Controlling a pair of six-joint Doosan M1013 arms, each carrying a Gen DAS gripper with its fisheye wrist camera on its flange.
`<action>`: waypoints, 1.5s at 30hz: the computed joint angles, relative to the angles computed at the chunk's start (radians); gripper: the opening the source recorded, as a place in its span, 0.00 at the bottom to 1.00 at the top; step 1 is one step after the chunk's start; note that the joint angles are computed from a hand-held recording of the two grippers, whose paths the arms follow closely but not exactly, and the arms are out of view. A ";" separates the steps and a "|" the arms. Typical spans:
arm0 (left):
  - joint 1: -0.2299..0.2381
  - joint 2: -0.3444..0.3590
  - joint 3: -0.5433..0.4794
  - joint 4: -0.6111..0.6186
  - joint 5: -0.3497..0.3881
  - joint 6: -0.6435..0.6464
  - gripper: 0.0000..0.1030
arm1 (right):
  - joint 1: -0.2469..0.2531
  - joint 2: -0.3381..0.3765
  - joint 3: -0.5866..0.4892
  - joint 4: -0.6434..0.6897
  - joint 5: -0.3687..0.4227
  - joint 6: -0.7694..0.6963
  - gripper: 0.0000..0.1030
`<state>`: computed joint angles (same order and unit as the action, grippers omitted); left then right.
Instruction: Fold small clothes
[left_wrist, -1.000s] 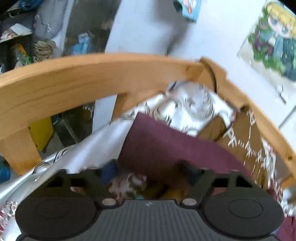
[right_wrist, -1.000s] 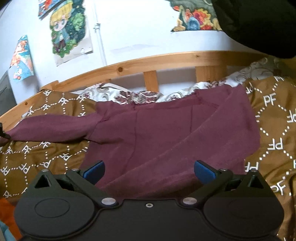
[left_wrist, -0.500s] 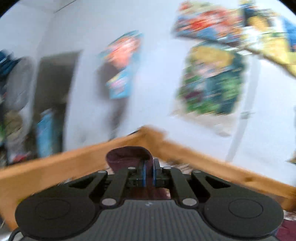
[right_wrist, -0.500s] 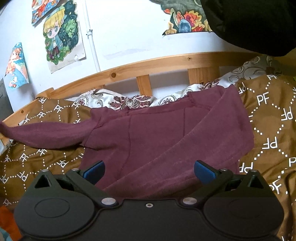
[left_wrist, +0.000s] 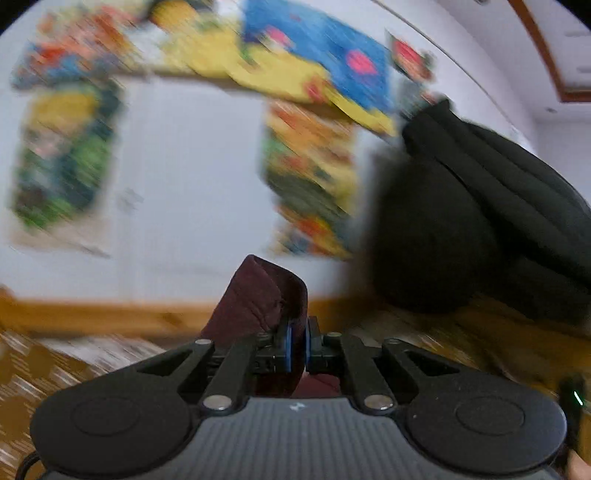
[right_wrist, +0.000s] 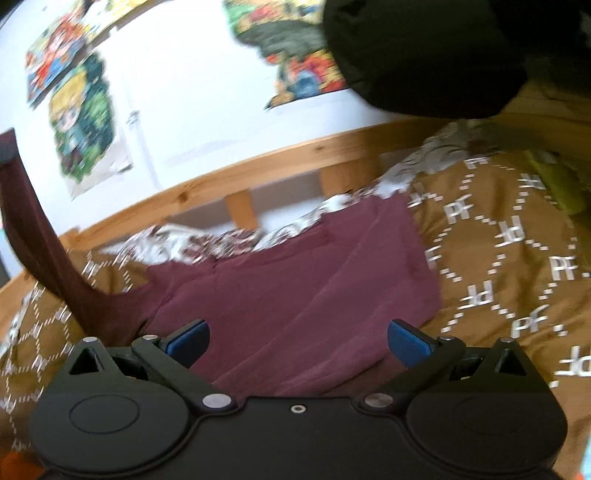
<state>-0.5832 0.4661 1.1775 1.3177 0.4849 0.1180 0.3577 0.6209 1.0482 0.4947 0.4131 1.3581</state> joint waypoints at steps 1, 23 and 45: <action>-0.002 0.015 -0.011 -0.067 -0.030 0.058 0.06 | -0.005 0.000 -0.001 -0.019 -0.008 0.029 0.99; 0.021 0.014 0.039 -0.656 0.041 0.540 0.93 | -0.031 0.039 -0.064 -0.117 0.078 0.119 0.99; 0.173 0.108 -0.005 -0.711 0.231 0.176 0.03 | -0.013 0.076 -0.125 0.068 0.384 -0.005 0.02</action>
